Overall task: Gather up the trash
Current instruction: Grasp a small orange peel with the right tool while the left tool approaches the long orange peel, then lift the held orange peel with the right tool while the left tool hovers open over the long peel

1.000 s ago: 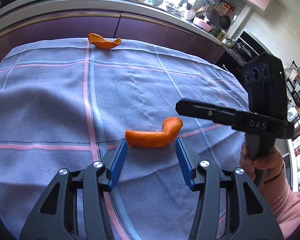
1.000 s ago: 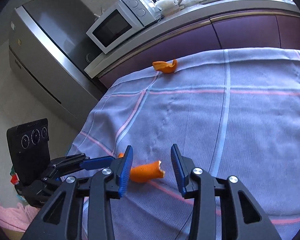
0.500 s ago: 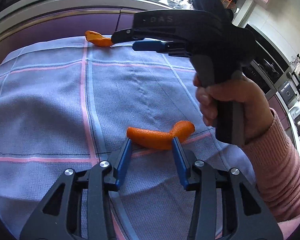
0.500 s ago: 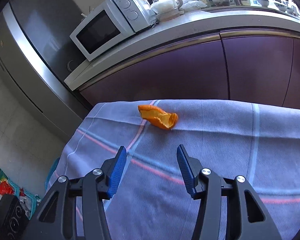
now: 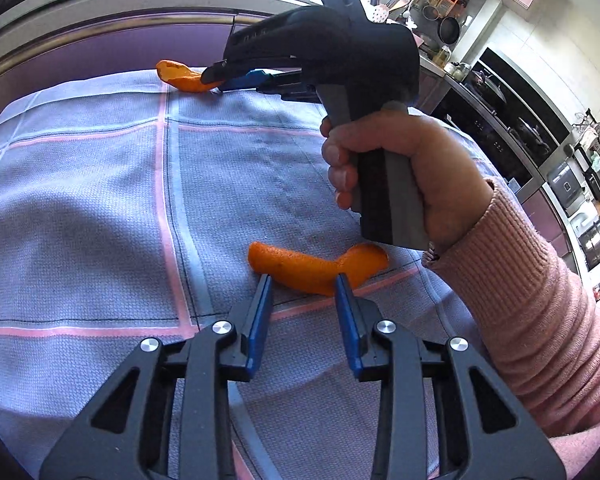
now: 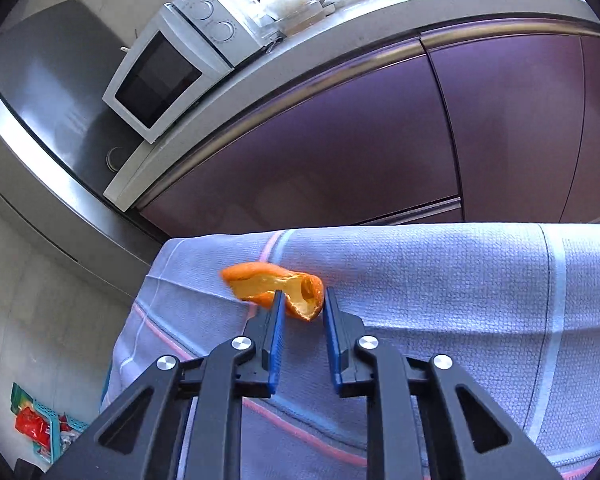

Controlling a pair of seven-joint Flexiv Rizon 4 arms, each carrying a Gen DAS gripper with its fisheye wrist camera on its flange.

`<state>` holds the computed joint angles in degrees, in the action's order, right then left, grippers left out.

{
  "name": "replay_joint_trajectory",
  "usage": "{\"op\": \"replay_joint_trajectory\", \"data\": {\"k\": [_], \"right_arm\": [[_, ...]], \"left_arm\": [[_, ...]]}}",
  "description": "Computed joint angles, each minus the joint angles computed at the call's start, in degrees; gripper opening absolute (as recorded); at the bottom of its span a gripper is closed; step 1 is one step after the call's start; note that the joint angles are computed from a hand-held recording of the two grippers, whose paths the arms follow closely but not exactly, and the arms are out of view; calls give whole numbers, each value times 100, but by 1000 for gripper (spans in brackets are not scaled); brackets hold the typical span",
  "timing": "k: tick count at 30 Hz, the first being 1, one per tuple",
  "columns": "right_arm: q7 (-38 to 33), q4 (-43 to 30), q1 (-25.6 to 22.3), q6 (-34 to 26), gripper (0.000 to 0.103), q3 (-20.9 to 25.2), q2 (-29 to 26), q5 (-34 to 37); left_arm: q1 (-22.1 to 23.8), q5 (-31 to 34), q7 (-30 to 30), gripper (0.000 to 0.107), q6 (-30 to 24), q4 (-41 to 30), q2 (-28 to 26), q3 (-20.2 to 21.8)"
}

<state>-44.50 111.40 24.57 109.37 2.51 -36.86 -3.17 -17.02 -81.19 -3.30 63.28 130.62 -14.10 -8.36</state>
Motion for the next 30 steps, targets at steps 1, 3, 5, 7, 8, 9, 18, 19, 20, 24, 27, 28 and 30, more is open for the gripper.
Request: {"op": "replay_joint_trajectory", "data": {"k": [1, 3, 5, 7, 8, 9, 18, 19, 20, 24, 27, 28, 30], "right_arm": [[2, -4, -66, 43, 14, 63, -26, -17], [-8, 61, -12, 196, 12, 16, -26, 66], [-43, 172, -12, 343, 11, 31, 27, 118], [-107, 361, -64, 537, 11, 113, 131, 132], [-157, 484, -91, 618, 11, 157, 203, 120], [-198, 584, -126, 682, 11, 204, 266, 102], [-521, 1983, 32, 1714, 11, 483, 860, 627], [-523, 2110, 72, 1857, 11, 507, 877, 747], [-530, 2232, 123, 1988, 11, 524, 891, 870], [-391, 2560, 139, 2399, 11, 693, 836, 1059], [-457, 2720, 347, 2495, 11, 638, 845, 1303], [-438, 2773, 348, 2585, 11, 672, 816, 1324], [-407, 2826, 407, 2668, 11, 712, 784, 1372]], "left_arm": [[8, 7, -4, 32, -14, -13, -18, 2], [37, 13, -1, 32, -32, -37, -44, 10], [82, 40, -11, 30, -79, -42, -50, 31], [152, 99, -1, 30, -130, -47, -42, 70], [186, 144, -15, 30, -160, -85, -79, 74], [202, 172, -45, 32, -181, -68, -69, 73], [429, 468, -444, 48, -622, -191, -110, 99], [435, 505, -491, 48, -635, -195, -112, 92], [447, 561, -560, 48, -667, -210, -122, 88], [473, 689, -822, 46, -707, -245, -136, 66], [516, 831, -1048, 39, -723, -313, -197, 68], [521, 837, -1081, 36, -704, -320, -208, 56], [540, 863, -1122, 27, -762, -319, -223, 34]]}}
